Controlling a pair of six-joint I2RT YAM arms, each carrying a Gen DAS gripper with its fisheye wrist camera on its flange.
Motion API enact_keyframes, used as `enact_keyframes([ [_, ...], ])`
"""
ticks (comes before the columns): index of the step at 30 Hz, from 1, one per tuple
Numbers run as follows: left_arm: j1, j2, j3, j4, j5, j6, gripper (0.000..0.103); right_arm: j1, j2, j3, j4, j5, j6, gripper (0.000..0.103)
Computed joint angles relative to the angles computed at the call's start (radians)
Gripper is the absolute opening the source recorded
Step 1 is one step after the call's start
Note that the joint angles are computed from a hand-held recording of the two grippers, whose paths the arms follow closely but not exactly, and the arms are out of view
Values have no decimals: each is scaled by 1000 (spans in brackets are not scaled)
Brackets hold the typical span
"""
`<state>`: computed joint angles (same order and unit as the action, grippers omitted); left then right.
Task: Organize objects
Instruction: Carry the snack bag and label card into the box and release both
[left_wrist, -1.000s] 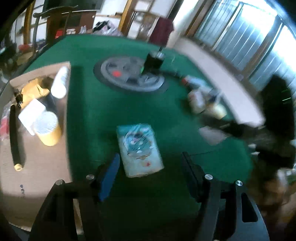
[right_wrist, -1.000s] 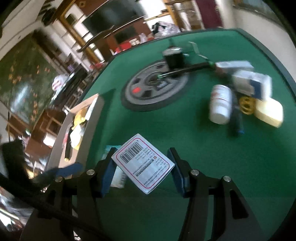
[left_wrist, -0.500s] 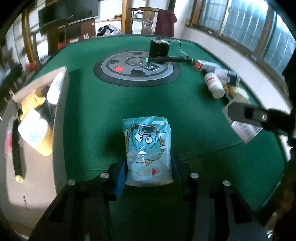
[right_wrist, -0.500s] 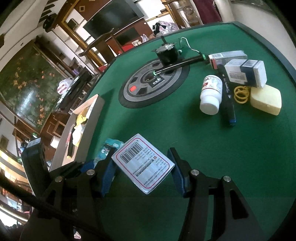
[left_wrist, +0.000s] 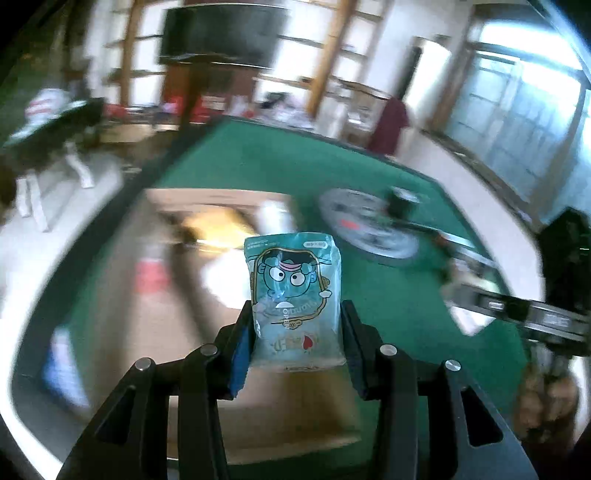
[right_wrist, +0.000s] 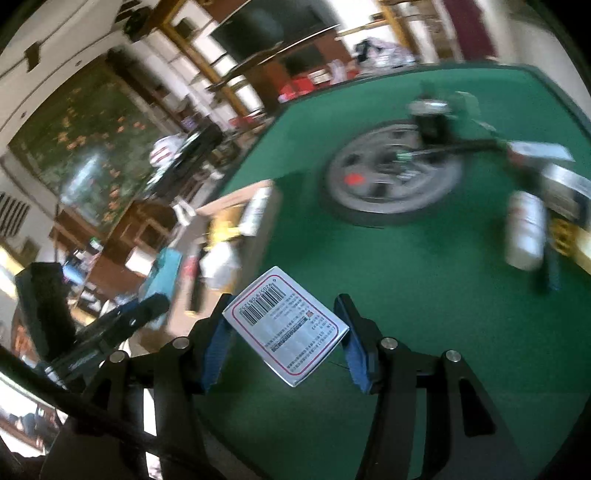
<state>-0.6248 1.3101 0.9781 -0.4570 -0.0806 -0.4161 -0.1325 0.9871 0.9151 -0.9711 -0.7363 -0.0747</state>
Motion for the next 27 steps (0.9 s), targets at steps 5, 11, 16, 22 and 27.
enact_keyframes([
  [5, 202, 82, 4, -26, 35, 117, 39, 356, 89, 8, 200, 143, 270, 54],
  [11, 297, 292, 80, 2, 36, 205, 39, 638, 301, 61, 349, 278, 420, 54],
  [16, 319, 333, 97, 22, 86, 222, 45, 762, 439, 106, 393, 402, 436, 54],
  [22, 398, 258, 32, 65, 245, 190, 47, 885, 522, 155, 410, 679, 392, 54],
  [27, 430, 157, -42, 119, 292, 132, 62, 921, 553, 183, 403, 784, 363, 54],
])
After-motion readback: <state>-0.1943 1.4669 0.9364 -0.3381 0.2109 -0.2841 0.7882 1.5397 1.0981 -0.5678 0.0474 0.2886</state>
